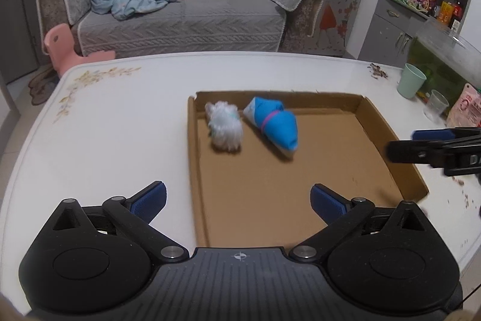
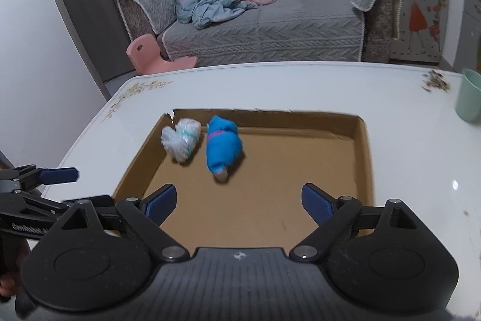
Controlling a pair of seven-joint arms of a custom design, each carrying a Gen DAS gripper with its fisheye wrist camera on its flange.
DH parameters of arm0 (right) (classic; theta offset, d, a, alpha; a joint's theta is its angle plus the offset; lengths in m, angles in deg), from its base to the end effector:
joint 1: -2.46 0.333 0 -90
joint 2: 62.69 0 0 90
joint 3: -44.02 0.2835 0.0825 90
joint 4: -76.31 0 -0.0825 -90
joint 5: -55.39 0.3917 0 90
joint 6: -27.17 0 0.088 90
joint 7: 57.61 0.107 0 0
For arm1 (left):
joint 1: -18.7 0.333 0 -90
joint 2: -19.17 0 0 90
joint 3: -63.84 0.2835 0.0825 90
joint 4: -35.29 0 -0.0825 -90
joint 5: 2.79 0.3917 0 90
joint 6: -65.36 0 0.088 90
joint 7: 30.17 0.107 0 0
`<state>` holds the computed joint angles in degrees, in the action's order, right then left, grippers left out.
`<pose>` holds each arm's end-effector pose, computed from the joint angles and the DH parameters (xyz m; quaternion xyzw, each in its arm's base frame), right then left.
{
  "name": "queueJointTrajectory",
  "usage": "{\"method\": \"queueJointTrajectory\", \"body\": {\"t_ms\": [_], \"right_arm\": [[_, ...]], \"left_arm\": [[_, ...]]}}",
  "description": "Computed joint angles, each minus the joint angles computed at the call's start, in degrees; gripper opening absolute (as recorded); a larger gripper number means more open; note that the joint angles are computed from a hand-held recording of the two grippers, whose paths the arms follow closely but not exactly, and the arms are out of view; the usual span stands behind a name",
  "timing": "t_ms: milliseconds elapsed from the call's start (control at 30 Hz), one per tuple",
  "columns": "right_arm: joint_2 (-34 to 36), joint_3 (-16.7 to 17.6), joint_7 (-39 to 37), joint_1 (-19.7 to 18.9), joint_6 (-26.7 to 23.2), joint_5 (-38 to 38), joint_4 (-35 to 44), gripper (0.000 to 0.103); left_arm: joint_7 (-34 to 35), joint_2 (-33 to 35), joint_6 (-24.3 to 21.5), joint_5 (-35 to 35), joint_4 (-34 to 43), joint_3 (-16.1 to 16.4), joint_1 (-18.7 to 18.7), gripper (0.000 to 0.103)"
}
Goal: Organize objects
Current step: 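Grasp the blue-white rolled sock with the left tool while the right tool grasps the pink pom-pom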
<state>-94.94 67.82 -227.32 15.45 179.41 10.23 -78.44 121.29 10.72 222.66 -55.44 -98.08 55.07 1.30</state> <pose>0.3325 0.2610 0.3973 -0.4768 0.7843 -0.2553 0.3039 0.4902 -0.2066 0.4127 -0.3611 0.8565 -0.3546 0.1017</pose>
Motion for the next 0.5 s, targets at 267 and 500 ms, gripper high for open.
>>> {"method": "queueJointTrajectory", "body": {"t_ms": [267, 500], "right_arm": [[-8.1, 5.6, 8.0, 5.1, -6.0, 1.7, -6.8, 0.092], [-8.9, 7.9, 14.8, 8.1, -5.9, -0.5, -10.5, 0.092]], "left_arm": [[3.7, -8.9, -0.8, -6.0, -11.5, 3.9, -0.2, 0.102], [7.5, -13.2, 0.0, -10.1, -18.6, 7.2, -2.0, 0.102]]}}
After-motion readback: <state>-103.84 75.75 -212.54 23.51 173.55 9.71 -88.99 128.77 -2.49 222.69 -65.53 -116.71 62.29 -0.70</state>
